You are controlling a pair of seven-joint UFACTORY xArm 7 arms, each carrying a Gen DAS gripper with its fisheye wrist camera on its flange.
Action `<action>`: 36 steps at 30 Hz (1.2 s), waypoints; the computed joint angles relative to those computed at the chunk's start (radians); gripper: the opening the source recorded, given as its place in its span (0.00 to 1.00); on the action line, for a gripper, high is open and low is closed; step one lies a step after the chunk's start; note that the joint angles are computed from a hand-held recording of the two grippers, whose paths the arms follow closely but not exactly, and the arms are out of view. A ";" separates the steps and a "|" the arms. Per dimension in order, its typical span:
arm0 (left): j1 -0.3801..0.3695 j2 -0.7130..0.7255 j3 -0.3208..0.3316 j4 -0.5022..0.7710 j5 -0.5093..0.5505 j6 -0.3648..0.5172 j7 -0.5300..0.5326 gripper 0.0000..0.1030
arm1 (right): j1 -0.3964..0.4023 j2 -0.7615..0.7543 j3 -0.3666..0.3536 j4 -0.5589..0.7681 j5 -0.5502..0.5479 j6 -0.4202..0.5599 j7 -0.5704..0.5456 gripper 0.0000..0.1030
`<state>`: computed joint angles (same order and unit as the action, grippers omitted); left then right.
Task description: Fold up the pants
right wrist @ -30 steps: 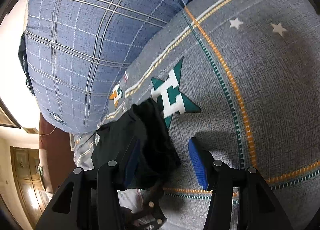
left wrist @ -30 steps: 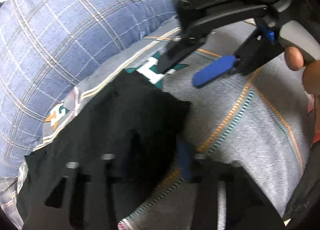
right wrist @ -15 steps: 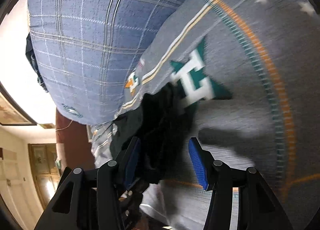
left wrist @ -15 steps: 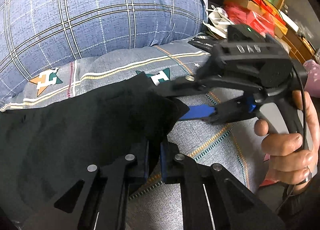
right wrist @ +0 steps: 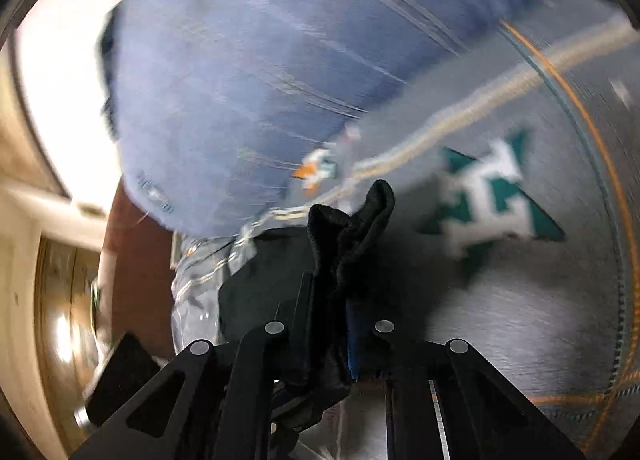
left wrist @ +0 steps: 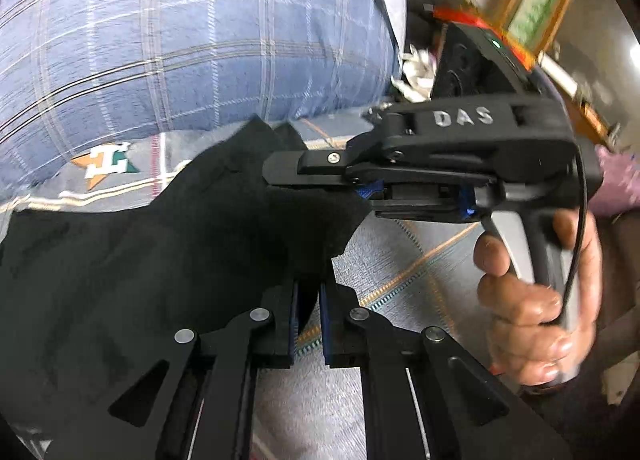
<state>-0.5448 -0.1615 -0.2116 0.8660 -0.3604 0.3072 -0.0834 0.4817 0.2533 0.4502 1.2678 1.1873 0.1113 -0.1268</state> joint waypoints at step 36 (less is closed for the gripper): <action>0.130 -0.338 0.180 -0.368 -0.129 0.134 -0.199 0.10 | 0.385 0.369 -0.359 0.441 -0.937 0.250 0.820 0.47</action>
<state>-0.4144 -0.4997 -0.0315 0.4979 -0.4896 0.4411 -0.2826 0.8670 0.6220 0.0908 1.7085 0.2504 0.3612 0.6930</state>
